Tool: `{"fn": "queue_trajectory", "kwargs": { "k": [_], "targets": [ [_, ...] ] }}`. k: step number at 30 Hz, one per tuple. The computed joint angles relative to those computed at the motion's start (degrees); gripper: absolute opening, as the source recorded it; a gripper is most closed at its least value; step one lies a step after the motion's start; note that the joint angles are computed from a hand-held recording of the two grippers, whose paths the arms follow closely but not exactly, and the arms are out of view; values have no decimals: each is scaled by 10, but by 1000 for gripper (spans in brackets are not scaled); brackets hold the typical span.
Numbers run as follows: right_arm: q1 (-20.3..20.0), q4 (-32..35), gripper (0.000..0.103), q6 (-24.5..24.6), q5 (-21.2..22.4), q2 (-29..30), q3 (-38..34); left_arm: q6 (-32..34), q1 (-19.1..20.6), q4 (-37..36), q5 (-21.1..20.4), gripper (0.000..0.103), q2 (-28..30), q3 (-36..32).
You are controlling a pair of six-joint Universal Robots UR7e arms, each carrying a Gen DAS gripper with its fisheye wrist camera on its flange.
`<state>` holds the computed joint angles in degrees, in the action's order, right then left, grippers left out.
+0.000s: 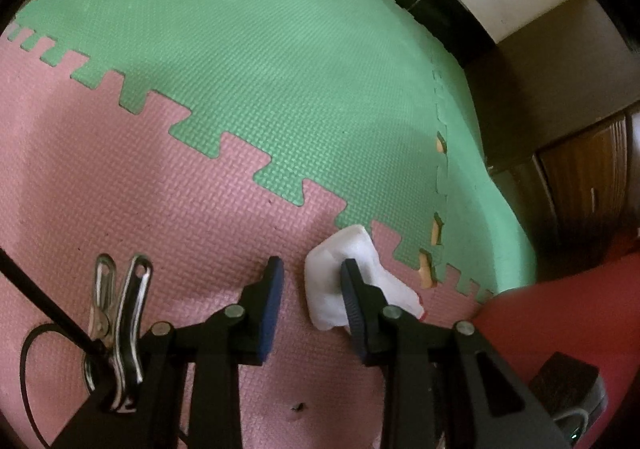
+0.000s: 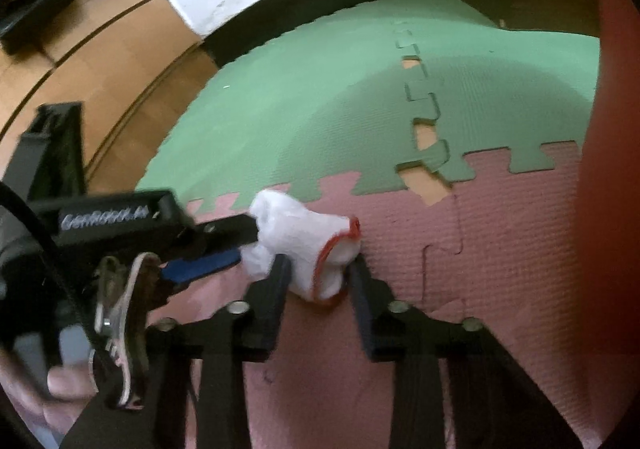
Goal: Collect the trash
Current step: 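Lower both tools onto the white red-cuffed glove and close on it, then lift the glove with both tools and carry it over the bucket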
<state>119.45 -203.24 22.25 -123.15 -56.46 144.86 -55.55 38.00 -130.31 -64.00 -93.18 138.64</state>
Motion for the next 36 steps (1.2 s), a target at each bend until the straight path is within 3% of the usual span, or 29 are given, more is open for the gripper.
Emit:
{"fn": "queue_trajectory", "kwargs": {
  "k": [2, 9, 18, 25, 31, 36],
  "targets": [
    [0, 9, 17, 1, 0, -2, -1, 0, 5, -21, -16, 18, 1, 6],
    [-1, 8, 16, 6, 2, -2, 1, -9, 25, -64, -51, 10, -11, 19],
    [26, 26, 13, 4, 7, -17, 3, -43, -1, -16, -46, 7, -75, 27],
    [84, 73, 12, 29, 4, -41, -10, -102, -78, 109, -9, 7, -184, 18],
    [158, 144, 12, 40, -17, -68, -36, -225, -188, 266, 30, 7, -292, -4],
    [217, 200, 12, 62, -30, -95, -55, -314, -279, 369, 49, 7, -332, -36]
  ]
}}
